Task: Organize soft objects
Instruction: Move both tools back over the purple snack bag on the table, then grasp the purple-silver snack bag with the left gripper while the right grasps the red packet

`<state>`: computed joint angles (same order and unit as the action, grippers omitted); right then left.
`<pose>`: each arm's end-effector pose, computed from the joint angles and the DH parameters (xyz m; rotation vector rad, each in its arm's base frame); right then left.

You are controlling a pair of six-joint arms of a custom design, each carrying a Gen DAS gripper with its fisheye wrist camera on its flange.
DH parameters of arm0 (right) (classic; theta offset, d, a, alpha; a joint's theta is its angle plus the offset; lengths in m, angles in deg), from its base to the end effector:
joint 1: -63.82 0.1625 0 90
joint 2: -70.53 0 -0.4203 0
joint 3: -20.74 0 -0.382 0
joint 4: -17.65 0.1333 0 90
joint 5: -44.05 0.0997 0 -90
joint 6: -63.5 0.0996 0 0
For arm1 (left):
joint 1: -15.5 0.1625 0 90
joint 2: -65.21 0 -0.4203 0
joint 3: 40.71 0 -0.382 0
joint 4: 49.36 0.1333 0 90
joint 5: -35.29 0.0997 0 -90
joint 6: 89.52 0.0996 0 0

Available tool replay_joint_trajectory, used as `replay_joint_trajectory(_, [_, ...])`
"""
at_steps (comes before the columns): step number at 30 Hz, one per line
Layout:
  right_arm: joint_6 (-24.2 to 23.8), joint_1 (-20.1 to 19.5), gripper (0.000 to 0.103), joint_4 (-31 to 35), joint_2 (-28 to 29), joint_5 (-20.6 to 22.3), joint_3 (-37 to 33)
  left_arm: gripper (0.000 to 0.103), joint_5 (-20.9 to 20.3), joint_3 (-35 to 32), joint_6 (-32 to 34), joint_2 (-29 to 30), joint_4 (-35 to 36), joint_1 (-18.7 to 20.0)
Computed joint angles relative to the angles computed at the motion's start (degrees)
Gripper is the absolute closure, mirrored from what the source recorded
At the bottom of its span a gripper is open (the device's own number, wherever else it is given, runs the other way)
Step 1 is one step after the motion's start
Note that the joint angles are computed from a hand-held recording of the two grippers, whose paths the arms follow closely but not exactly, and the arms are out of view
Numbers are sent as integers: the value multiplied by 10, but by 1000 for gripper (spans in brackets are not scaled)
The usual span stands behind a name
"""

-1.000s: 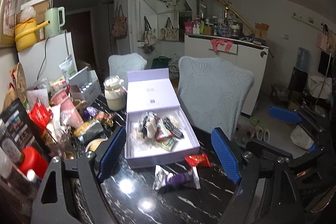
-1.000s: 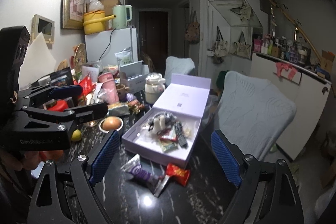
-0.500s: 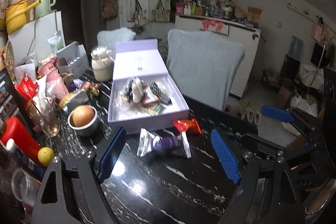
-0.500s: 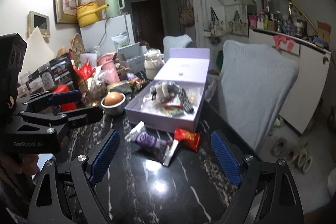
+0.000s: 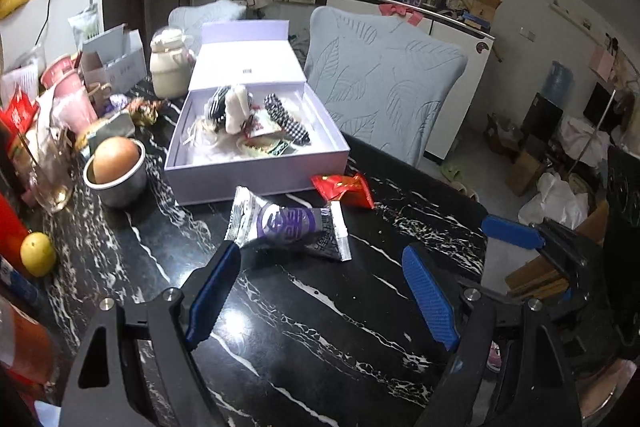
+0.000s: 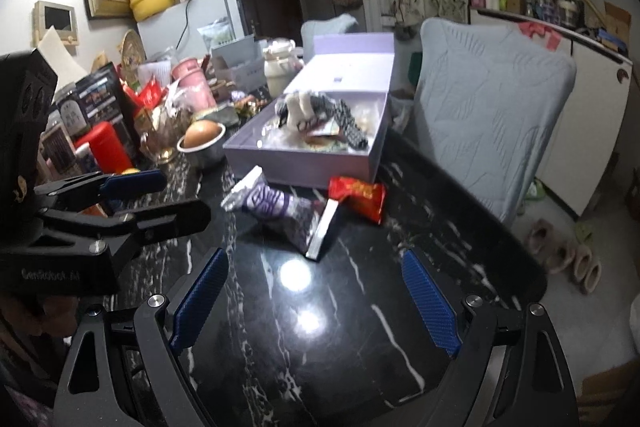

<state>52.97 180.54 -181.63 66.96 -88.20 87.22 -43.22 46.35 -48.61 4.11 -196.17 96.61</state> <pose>0.3810 -0.6094 -0.1301 0.3744 -2.3045 1.1020 0.0459 -0.6977 0.3306 1.0813 2.5096 -0.6487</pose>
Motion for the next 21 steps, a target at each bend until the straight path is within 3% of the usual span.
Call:
replay_joint_trajectory(15, [41,-42,13,37,-4,9,0,20,15,-94,1,94,19,1])
replay_joint_trajectory(21, [46,-55,13,49,-7,6,-5,20,0,-144,14,133,62,3])
